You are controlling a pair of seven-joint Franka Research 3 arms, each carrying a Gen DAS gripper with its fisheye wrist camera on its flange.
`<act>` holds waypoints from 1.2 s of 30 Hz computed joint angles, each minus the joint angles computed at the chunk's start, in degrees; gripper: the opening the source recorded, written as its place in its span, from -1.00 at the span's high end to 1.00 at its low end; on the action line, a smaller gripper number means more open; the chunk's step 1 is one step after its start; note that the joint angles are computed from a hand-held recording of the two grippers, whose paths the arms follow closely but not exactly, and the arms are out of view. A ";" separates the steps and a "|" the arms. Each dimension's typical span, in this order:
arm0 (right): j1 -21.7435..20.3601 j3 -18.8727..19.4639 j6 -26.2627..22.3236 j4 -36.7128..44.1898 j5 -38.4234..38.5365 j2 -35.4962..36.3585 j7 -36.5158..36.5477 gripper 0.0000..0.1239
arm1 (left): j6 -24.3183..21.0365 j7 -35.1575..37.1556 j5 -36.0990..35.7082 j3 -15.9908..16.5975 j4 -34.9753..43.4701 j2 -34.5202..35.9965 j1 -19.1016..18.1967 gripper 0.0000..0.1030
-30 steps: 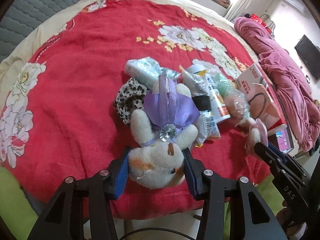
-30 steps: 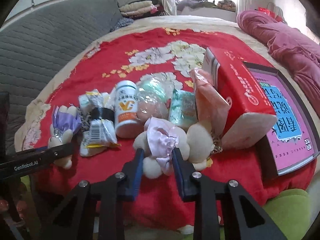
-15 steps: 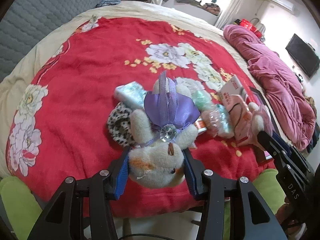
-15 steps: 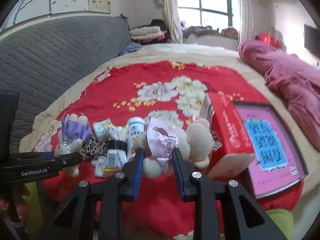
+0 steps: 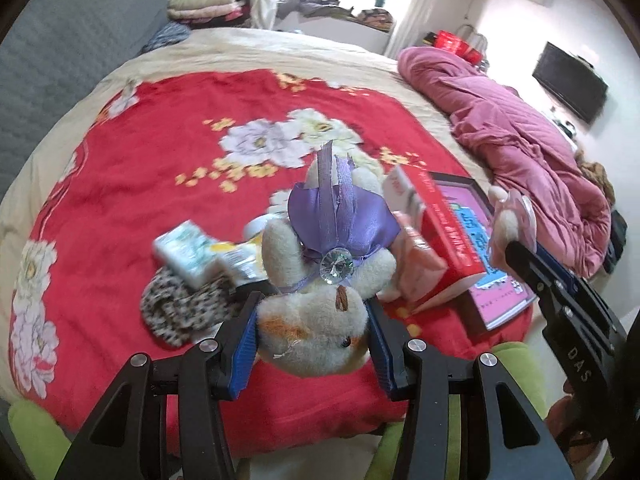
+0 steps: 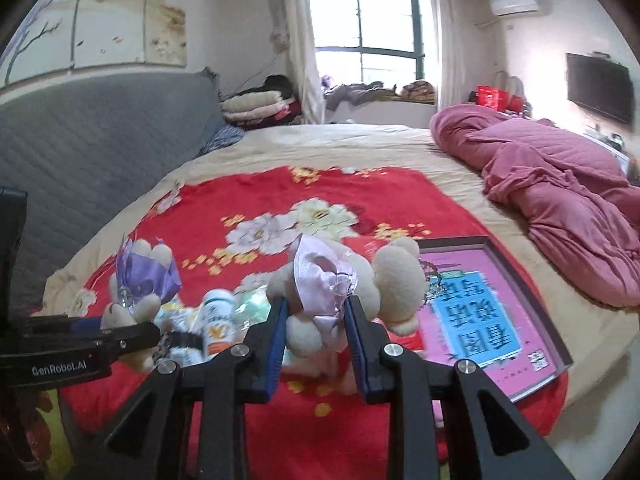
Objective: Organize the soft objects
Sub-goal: 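Carry both plush toys over to the pink book box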
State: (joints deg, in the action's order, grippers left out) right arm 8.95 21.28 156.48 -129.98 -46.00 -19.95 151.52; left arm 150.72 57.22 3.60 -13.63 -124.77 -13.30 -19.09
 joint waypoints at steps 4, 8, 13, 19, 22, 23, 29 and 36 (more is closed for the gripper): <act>-1.69 -0.92 0.00 -1.76 0.03 -2.73 1.06 0.53 | -0.66 0.78 0.11 -1.12 3.88 2.90 -1.12 0.02; -4.26 -0.97 0.27 -3.62 0.91 -5.10 1.80 0.53 | -1.28 0.94 1.92 -2.72 8.70 6.36 -2.13 0.02; -7.97 -0.99 0.90 -6.07 2.66 -7.86 2.79 0.53 | -3.03 2.20 3.53 -4.13 15.64 11.50 -3.66 0.02; -11.76 -0.58 1.85 -8.84 5.47 -10.17 2.34 0.53 | -6.15 3.14 6.06 -5.25 24.38 18.39 -5.68 0.02; -13.37 -0.58 2.22 -10.24 7.23 -11.29 1.66 0.53 | -7.55 3.61 6.82 -5.53 28.09 21.36 -6.75 0.02; -13.99 -0.61 2.57 -10.62 7.69 -11.44 1.44 0.53 | -8.43 3.67 7.55 -5.63 30.02 22.87 -7.36 0.02; -16.57 -1.37 3.45 -12.35 11.42 -11.35 -0.91 0.53 | -11.73 4.86 8.49 -5.78 38.37 29.93 -10.02 0.02; -18.39 -2.47 3.40 -13.50 14.94 -10.06 -3.46 0.53 | -19.36 8.42 9.65 -4.95 52.36 39.94 -14.04 0.02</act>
State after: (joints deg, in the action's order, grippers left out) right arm -9.44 18.80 159.88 -143.48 -31.06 -30.01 148.06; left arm 131.35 65.64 13.25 -18.58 -72.41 26.64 -33.13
